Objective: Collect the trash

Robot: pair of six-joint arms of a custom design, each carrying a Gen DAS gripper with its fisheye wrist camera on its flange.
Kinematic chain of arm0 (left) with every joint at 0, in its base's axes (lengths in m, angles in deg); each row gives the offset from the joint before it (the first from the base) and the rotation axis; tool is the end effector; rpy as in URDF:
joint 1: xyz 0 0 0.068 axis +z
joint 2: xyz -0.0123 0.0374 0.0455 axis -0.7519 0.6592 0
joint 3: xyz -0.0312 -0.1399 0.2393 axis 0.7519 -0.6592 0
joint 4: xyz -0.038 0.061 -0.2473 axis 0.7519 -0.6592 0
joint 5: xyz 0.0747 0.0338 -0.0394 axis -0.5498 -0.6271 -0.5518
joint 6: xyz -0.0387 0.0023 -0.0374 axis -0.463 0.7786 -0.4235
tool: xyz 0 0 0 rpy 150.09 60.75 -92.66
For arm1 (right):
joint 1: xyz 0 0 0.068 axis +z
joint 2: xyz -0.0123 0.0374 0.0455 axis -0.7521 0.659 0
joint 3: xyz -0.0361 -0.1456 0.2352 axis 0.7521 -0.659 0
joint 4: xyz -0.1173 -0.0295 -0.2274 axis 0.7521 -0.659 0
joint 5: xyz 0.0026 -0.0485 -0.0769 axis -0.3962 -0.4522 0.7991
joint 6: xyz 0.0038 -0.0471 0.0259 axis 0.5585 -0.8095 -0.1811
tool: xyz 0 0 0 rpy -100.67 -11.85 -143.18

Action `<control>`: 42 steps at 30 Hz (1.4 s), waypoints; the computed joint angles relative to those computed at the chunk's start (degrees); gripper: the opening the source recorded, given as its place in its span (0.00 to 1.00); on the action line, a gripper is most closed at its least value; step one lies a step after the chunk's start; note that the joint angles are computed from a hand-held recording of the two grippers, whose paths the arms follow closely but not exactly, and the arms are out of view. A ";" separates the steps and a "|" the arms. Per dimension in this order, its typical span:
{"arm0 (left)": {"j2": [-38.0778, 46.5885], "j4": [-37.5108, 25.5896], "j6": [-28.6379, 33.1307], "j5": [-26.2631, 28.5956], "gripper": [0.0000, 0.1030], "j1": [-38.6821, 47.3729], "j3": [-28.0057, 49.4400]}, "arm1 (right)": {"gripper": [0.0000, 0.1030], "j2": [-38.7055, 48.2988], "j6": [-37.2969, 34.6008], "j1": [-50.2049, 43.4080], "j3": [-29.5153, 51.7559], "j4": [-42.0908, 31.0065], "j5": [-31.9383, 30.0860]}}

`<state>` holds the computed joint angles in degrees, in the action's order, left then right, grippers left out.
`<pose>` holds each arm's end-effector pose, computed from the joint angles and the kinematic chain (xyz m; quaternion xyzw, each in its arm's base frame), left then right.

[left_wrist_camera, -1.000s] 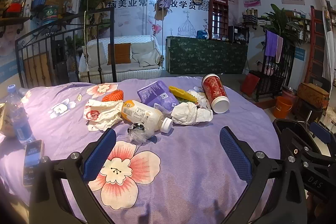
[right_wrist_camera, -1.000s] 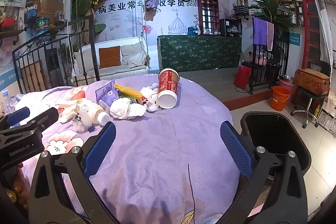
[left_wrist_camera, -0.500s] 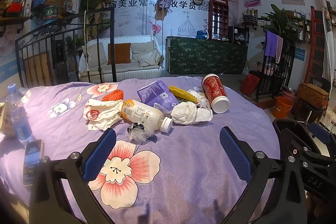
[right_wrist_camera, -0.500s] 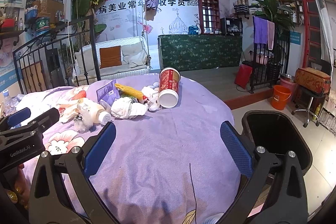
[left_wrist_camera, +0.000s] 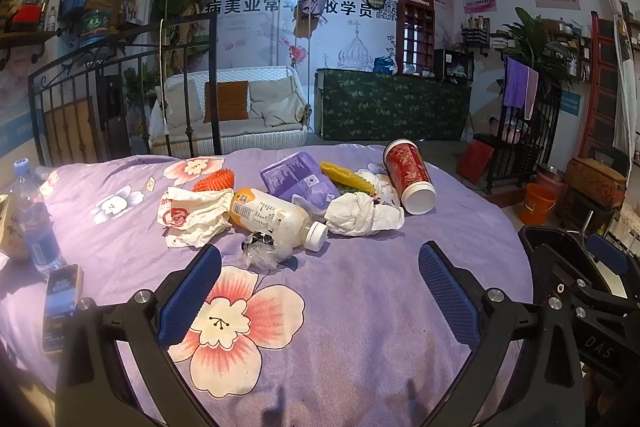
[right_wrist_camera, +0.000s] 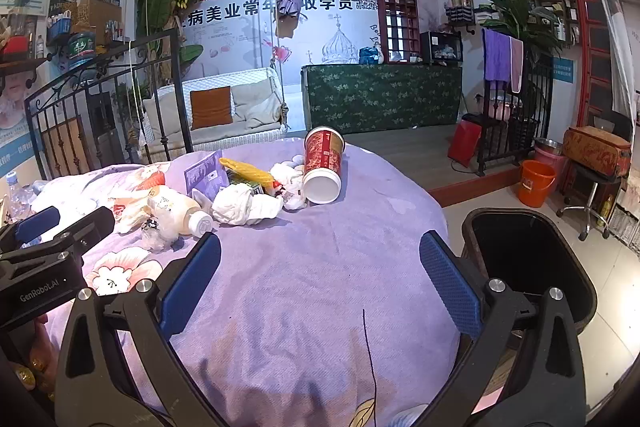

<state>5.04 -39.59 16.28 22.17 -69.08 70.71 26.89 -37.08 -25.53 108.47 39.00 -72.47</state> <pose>0.2306 -0.0624 0.2282 -0.1608 0.8219 0.0956 0.5380 0.2933 0.1260 0.2100 -0.1303 0.8210 0.1367 0.5388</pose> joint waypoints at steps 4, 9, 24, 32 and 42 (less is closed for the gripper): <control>0.00 0.15 0.13 0.02 0.94 0.04 -0.09 | 0.95 0.13 0.14 0.23 -0.02 0.16 0.24; -0.26 -0.28 -0.08 0.22 0.94 0.11 -0.08 | 0.95 0.00 0.03 0.13 0.08 -0.23 0.04; -0.32 -0.46 -0.21 0.15 0.94 0.01 -0.05 | 0.95 0.44 0.45 0.98 0.51 -0.48 0.55; -0.23 -0.50 -0.21 0.17 0.94 0.05 -0.01 | 0.95 0.86 0.47 0.92 0.79 -0.42 0.34; 0.38 -0.09 -1.13 -0.49 0.94 -0.97 -0.54 | 0.95 1.26 0.73 1.32 1.01 -0.55 0.62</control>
<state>5.42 -39.68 15.14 21.68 -70.06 70.17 28.15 -36.35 -24.21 109.48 38.45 -71.85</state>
